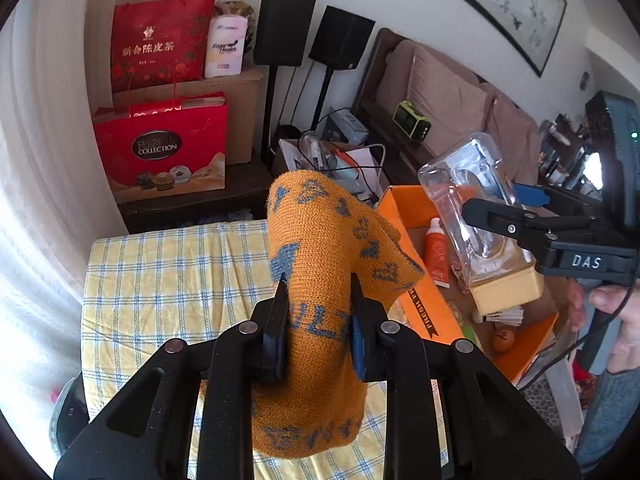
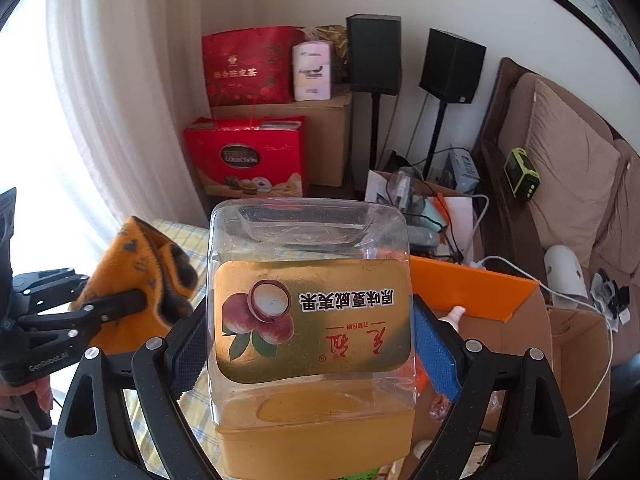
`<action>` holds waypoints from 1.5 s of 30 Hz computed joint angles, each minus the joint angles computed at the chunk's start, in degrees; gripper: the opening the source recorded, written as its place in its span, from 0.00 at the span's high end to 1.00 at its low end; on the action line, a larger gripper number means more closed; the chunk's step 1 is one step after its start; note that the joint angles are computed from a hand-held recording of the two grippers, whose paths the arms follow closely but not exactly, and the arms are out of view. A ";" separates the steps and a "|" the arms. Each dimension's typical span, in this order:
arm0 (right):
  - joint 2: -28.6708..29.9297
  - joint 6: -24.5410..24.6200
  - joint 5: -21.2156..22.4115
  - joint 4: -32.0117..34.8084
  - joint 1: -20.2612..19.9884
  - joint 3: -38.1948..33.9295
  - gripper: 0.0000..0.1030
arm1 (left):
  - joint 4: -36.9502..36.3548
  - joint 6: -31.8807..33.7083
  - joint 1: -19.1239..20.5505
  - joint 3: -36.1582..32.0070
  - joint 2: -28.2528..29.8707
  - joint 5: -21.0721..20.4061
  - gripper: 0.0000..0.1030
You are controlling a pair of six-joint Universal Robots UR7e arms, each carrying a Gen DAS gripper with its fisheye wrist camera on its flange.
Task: Organize objects
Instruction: 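Carry the jar and towel over the box with both tools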
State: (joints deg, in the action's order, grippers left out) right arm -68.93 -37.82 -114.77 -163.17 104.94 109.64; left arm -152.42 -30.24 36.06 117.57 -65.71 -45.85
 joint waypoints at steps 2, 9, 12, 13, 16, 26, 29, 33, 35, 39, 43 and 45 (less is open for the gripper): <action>-0.30 0.13 -0.79 -0.08 -0.78 -0.51 0.12 | 0.01 0.34 -0.26 -0.69 0.62 0.04 0.78; -1.05 -0.49 -3.81 -0.91 -3.87 -2.70 0.12 | -0.79 1.66 -0.35 -3.62 3.49 -1.04 0.78; -1.13 -1.16 -4.68 -1.91 -5.42 -3.55 0.12 | -1.41 2.72 -0.28 -5.46 5.38 -1.96 0.78; -0.99 -1.45 -5.25 -2.34 -5.87 -3.87 0.12 | -1.66 3.05 -0.42 -5.99 6.08 -2.06 0.78; -0.64 -2.82 -6.14 -3.88 -7.33 -4.58 0.12 | -2.92 4.72 -0.37 -8.20 8.64 -3.15 0.78; 2.39 -0.40 -7.74 -0.54 -12.51 -9.43 0.12 | -2.64 6.25 0.36 -16.30 17.06 -7.41 0.78; 3.63 -0.45 -8.32 -0.20 -13.41 -10.44 0.12 | -2.88 6.51 0.59 -18.52 19.50 -8.46 0.78; 4.50 -0.18 -8.25 -0.21 -14.29 -11.04 0.12 | -2.71 6.48 0.94 -21.34 22.48 -9.13 0.78; 4.77 0.01 -8.02 0.06 -14.67 -11.30 0.12 | -2.49 6.35 1.16 -22.41 23.68 -9.43 0.78; 5.57 0.19 -8.10 0.62 -15.23 -11.78 0.12 | -1.50 6.37 1.53 -23.66 25.18 -9.37 0.78; 6.52 -0.58 -9.09 1.51 -15.49 -12.22 0.11 | -0.72 5.97 1.83 -24.09 25.82 -9.13 0.78; 6.82 -0.44 -9.66 1.54 -15.44 -12.25 0.11 | -0.37 5.65 1.98 -24.24 25.99 -8.99 0.78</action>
